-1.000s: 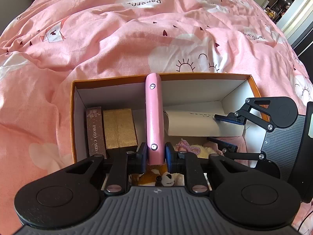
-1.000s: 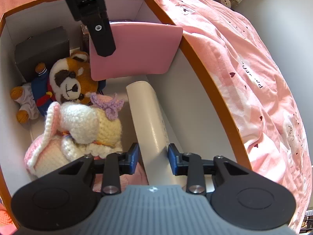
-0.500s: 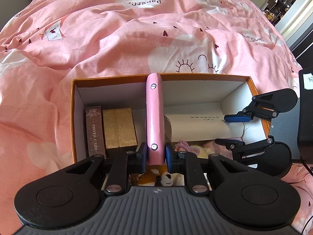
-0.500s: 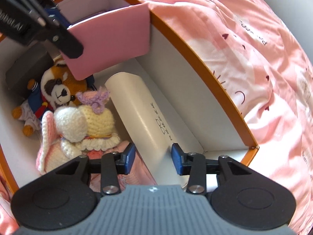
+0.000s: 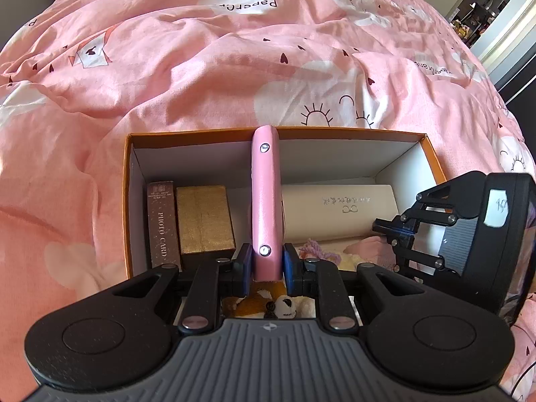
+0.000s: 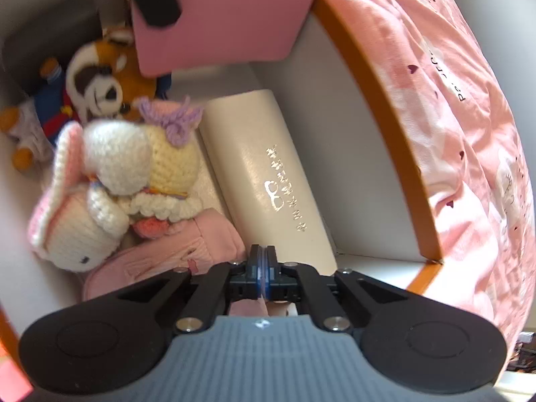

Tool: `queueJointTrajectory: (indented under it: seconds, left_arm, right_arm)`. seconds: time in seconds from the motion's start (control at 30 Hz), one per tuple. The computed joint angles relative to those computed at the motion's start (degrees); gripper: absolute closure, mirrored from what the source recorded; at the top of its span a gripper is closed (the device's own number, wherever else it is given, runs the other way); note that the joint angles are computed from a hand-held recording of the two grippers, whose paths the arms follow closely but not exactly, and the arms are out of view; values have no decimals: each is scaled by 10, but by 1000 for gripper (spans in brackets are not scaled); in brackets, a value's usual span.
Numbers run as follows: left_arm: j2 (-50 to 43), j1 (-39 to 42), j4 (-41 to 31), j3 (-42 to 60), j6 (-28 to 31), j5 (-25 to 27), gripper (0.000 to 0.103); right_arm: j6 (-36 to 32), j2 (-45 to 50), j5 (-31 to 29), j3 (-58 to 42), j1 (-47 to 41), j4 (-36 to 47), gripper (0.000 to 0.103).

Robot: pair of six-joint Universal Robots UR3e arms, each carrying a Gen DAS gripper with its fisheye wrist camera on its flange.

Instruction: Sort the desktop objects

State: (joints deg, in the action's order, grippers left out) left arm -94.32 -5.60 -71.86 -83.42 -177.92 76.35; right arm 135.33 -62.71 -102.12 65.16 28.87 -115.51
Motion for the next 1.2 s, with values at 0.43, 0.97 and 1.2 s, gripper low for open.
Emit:
queueJointTrajectory:
  seconds: [0.43, 0.97, 1.2]
  left_arm:
    - [-13, -10, -70, 79, 57, 23, 81]
    - [-6, -29, -67, 35, 43, 58, 52]
    - [-3, -26, -106, 47, 49, 49, 54]
  right_arm:
    - [36, -14, 6, 29, -4, -60, 93]
    - [72, -132, 49, 178, -22, -104, 89]
    - [76, -115, 54, 171, -22, -118, 87]
